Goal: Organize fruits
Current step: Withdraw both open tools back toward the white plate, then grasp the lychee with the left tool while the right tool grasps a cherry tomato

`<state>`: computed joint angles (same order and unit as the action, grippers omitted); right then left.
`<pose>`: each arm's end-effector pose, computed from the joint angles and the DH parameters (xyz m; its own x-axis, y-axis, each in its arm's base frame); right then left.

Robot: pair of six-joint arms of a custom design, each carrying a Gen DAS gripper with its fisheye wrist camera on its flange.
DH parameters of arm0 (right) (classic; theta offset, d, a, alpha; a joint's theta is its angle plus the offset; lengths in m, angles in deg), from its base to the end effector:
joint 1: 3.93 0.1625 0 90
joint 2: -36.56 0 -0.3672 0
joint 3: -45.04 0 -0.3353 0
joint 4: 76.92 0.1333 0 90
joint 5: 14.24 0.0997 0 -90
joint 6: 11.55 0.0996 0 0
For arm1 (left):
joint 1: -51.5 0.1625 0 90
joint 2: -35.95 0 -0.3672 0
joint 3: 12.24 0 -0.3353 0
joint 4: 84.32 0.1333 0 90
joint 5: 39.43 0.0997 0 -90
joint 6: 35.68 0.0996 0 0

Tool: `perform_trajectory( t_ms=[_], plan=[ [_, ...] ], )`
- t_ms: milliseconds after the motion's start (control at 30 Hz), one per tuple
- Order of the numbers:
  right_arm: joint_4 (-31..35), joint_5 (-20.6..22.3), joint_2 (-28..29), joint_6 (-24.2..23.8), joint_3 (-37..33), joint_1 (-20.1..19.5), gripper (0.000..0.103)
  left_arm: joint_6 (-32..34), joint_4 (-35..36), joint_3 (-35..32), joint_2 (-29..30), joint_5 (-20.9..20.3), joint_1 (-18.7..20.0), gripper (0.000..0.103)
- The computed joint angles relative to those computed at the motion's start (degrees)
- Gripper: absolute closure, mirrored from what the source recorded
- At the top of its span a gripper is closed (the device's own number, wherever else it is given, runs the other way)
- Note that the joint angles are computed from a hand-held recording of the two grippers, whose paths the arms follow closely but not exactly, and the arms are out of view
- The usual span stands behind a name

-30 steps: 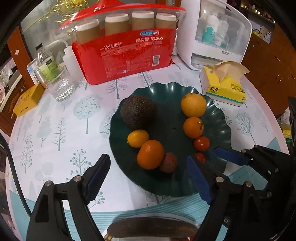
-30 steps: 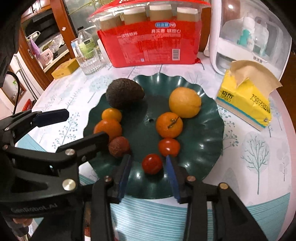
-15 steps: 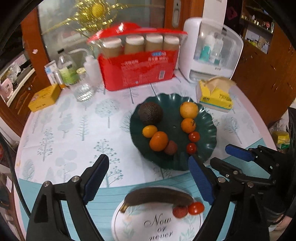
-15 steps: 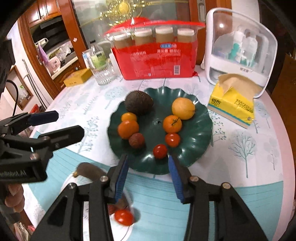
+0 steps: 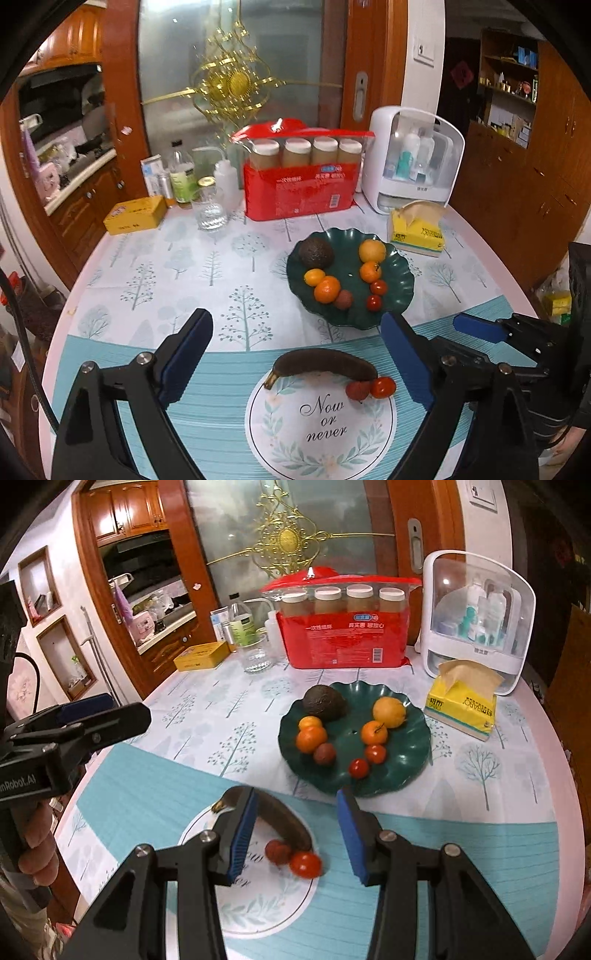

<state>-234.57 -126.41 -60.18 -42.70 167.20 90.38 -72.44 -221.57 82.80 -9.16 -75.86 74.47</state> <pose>0.1252 -0.3872 0.3819 -0.7778 -0.2251 0.5868 -0.5352 0.7267 -0.4307 -0.4432 -0.4197 0.1023 -0.7083 0.2165 -0.6719 0.6189 0.6483 -0.4435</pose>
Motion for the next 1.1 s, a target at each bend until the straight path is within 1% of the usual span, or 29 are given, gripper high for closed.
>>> perform_trajectory(
  t_ms=[100, 167, 300, 433, 533, 633, 700, 767, 867, 933, 1100],
  plan=[
    [-2.43, 0.77, -1.92, -1.32, 3.12, -0.46, 0.058, -2.07, -4.63, 5.20, -0.34, 2.68, -1.98, 0.007],
    [-5.20, 1.34, -3.03, -2.63, 5.58, -1.31, 0.058, -3.46, -7.87, 8.29, 0.15, 3.31, -2.79, 0.006],
    [-10.20, 2.58, -4.03, -5.34, 9.83, -4.05, 0.058, -4.75, -10.22, 10.93, 2.69, 2.42, -2.90, 0.006],
    [-13.92, 4.10, -3.85, -8.23, 13.64, -7.41, 0.058, -5.08, -11.78, 12.00, 5.28, -1.38, -1.38, 0.006],
    [-18.47, 3.60, -1.72, -10.40, 16.30, -9.97, 0.058, -6.70, -11.47, 12.28, 6.84, -3.60, 0.14, 0.006],
    [-19.79, 3.35, 0.87, -10.88, 16.94, -12.34, 0.058, -7.66, -12.34, 12.56, 7.42, -6.27, 1.80, 0.006],
    [-20.98, 3.81, 2.28, -11.84, 17.17, -13.57, 0.058, -7.94, -12.72, 12.55, 7.72, -6.36, 2.54, 0.006],
    [-22.23, 4.07, 3.81, -12.57, 17.07, -14.25, 0.058, -8.30, -12.57, 12.33, 7.99, -6.28, 3.24, 0.006],
    [-23.84, 4.01, 6.39, -12.68, 16.43, -14.85, 0.058, -8.50, -13.22, 11.92, 8.26, -7.41, 4.55, 0.006],
    [-24.18, 4.51, 7.43, -12.44, 16.05, -15.04, 0.058, -8.69, -13.29, 11.43, 8.59, -8.24, 5.29, 0.006],
    [-27.76, 4.98, 10.34, -12.90, 15.63, -14.89, 0.059, -8.01, -13.53, 10.46, 9.52, -9.08, 6.04, 0.006]
  ],
)
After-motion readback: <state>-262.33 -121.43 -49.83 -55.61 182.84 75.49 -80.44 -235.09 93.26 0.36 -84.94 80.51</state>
